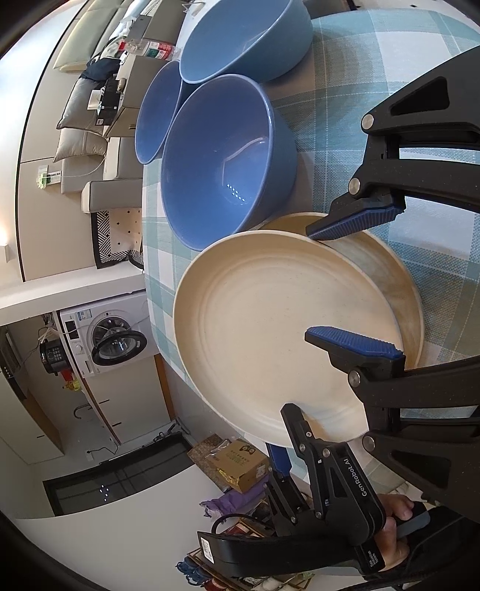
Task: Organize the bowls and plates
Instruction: 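Lower the cream plate onto the stacked cream plates with both grippers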
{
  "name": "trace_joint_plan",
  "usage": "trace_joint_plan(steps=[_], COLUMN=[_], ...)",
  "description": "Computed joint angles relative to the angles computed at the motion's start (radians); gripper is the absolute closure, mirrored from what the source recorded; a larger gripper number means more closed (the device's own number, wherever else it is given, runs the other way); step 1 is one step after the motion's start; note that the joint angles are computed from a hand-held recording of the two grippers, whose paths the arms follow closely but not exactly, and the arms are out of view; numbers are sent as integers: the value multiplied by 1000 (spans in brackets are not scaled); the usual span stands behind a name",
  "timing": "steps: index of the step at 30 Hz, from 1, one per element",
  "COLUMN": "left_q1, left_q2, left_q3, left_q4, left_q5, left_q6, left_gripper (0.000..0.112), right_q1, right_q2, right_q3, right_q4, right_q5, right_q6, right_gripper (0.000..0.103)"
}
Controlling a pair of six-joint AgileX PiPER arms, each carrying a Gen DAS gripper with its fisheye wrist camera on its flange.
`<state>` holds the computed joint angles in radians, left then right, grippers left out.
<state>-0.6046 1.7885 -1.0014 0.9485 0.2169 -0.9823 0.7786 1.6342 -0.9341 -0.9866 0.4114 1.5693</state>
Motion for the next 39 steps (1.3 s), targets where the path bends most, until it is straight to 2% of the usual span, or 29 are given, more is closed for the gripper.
trace_joint_plan(steps=[20, 35, 39], left_q1=[-5, -30, -47], left_q2=[24, 39, 46], left_q3=[18, 10, 6], left_q4=[-25, 18, 78], left_q5=[1, 18, 37], left_q6=[11, -35, -96], left_gripper=[75, 75, 75], right_q1=[1, -1, 6], right_q2=[5, 9, 15], right_q3=[15, 33, 28], right_q4=[15, 13, 23], right_q5=[-20, -10, 8], right_q6=[-7, 0, -3], right_gripper=[52, 52, 52])
